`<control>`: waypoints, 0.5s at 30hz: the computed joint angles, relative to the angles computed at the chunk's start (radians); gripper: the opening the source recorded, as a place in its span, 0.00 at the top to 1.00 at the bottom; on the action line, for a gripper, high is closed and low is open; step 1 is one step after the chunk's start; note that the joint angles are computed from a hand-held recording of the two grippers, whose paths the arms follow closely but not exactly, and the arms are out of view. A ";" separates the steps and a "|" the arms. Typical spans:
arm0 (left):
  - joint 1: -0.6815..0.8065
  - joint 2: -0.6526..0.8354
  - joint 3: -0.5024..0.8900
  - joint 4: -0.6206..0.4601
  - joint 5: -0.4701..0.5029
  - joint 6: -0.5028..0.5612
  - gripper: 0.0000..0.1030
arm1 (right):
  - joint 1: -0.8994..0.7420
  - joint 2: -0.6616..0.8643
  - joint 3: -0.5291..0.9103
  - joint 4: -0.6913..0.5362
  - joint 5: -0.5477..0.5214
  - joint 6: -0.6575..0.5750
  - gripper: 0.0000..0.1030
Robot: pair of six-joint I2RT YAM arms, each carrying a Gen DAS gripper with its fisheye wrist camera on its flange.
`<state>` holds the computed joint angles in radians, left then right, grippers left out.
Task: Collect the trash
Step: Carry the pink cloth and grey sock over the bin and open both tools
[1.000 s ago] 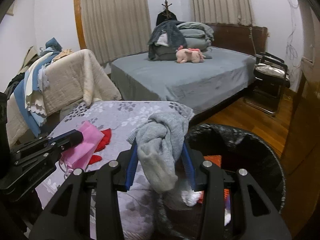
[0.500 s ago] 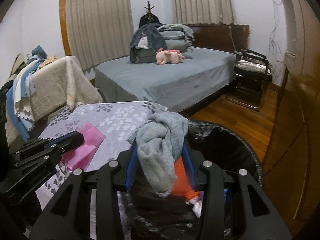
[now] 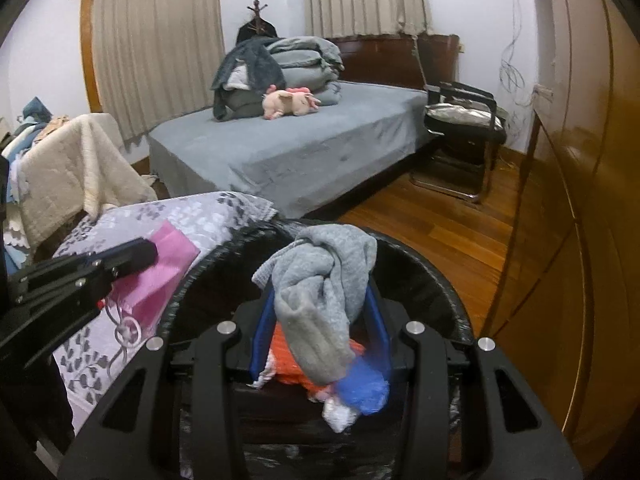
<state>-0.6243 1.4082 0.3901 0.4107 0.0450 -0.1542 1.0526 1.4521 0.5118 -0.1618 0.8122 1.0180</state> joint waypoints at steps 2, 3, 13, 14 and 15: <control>-0.017 0.052 0.031 0.015 -0.007 -0.004 0.95 | -0.023 0.000 -0.029 0.027 -0.013 -0.006 0.61; -0.026 0.087 0.049 0.025 -0.010 -0.006 0.95 | -0.030 0.000 -0.038 0.035 -0.017 -0.005 0.61; -0.051 0.301 0.184 0.039 0.014 -0.006 0.88 | -0.113 0.052 -0.086 0.154 -0.052 -0.072 0.47; -0.046 0.309 0.190 0.039 0.028 -0.010 0.78 | -0.115 0.050 -0.088 0.157 -0.051 -0.076 0.42; -0.044 0.313 0.196 0.034 0.034 -0.016 0.73 | -0.113 0.049 -0.091 0.158 -0.048 -0.076 0.40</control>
<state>-0.6683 1.7212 0.5858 0.4449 0.0794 -0.1700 0.9400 1.5011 0.4209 -0.0040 0.7645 0.9422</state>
